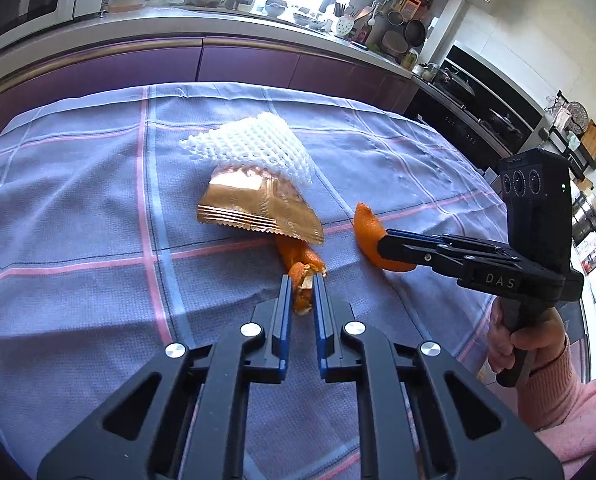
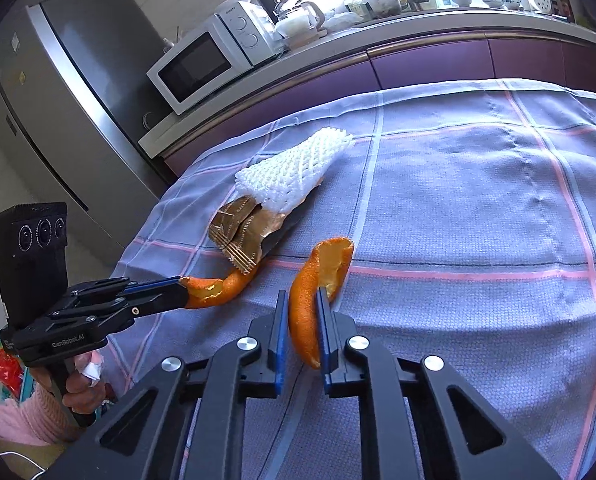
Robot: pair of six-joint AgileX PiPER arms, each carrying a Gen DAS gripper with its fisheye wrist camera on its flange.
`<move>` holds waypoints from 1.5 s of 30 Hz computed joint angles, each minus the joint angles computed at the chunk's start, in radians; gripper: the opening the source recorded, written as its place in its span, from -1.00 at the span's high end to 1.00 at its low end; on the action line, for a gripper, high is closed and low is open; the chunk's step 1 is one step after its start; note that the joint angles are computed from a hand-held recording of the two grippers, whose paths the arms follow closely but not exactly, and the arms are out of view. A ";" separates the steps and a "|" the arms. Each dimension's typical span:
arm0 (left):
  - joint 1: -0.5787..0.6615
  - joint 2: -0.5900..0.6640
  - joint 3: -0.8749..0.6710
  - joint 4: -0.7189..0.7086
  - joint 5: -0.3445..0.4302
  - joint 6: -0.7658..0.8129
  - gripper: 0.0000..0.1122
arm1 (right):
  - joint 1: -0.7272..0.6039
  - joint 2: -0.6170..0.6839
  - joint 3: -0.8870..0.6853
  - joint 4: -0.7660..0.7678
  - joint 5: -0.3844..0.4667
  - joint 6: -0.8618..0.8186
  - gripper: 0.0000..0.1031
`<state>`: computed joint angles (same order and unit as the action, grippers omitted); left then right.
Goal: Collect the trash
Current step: 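Lift both orange peels off the cloth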
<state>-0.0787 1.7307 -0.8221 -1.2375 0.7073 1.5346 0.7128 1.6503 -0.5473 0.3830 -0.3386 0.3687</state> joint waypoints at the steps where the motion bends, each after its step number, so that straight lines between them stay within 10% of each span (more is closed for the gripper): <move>1: 0.018 -0.013 0.011 -0.002 0.012 0.013 0.82 | 0.004 -0.001 -0.001 0.006 -0.001 -0.004 0.77; 17: 0.397 -0.105 0.123 0.063 0.171 0.172 0.82 | 0.081 0.033 -0.118 -0.031 0.023 0.004 0.78; 22: 0.436 -0.073 0.133 0.055 0.151 0.212 0.44 | 0.097 0.085 -0.182 -0.084 0.045 0.048 0.78; 31: 0.408 -0.019 0.145 0.014 0.099 0.273 0.40 | 0.117 0.142 -0.266 -0.122 0.087 0.080 0.78; 45: 0.420 -0.041 0.174 -0.013 0.125 0.307 0.86 | 0.122 0.174 -0.350 -0.190 0.127 0.112 0.78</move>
<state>0.3415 1.6898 -0.6484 -1.2509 0.8327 1.8413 0.8343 1.8247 -0.8977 0.1934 -0.2118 0.4807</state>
